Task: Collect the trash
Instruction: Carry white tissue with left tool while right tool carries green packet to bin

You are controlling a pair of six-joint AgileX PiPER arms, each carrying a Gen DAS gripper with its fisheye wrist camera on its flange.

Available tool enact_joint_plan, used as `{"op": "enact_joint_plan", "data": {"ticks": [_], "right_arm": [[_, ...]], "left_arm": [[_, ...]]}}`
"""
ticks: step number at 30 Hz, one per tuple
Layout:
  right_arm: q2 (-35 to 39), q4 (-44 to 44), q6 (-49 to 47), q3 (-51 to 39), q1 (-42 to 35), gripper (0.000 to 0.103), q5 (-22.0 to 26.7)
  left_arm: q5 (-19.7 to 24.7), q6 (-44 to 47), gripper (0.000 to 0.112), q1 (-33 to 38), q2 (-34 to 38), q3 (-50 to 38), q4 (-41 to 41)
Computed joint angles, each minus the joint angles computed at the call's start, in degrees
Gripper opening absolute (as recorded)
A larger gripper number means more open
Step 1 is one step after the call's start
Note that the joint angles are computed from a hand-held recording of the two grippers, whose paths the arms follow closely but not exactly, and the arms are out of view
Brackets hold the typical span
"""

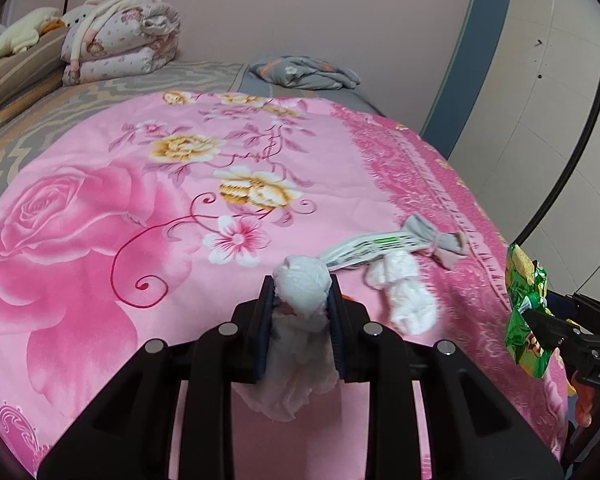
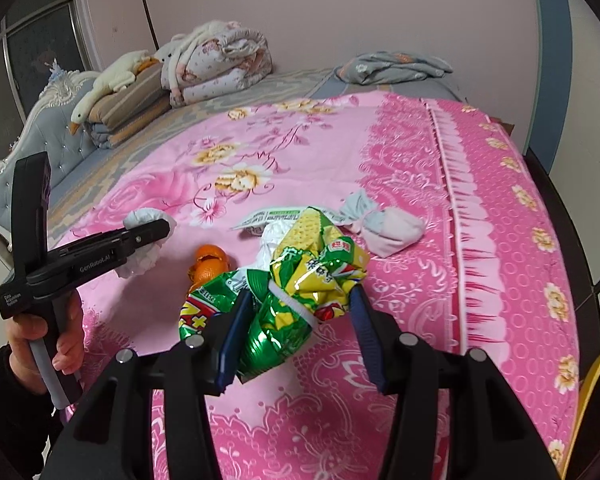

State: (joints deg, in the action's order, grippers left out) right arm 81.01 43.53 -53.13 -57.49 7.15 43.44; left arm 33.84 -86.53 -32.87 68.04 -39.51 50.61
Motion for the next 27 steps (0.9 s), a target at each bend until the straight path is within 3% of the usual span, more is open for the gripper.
{"op": "enact_joint_plan", "data": {"ticks": [13,27], "right_arm": [[-6.53,5.10,-5.39,-0.89,-13.04,0.047,9.82],[-6.00,12.30,-9.42,-7.66,-31.74,0.047,20.78]], "left_arm": [[13.29,-4.32,0.024,-16.25,2.62,-10.33,3.16],[17.43,-2.44,0.024,-24.23,12.07,-24.87,3.51]]}}
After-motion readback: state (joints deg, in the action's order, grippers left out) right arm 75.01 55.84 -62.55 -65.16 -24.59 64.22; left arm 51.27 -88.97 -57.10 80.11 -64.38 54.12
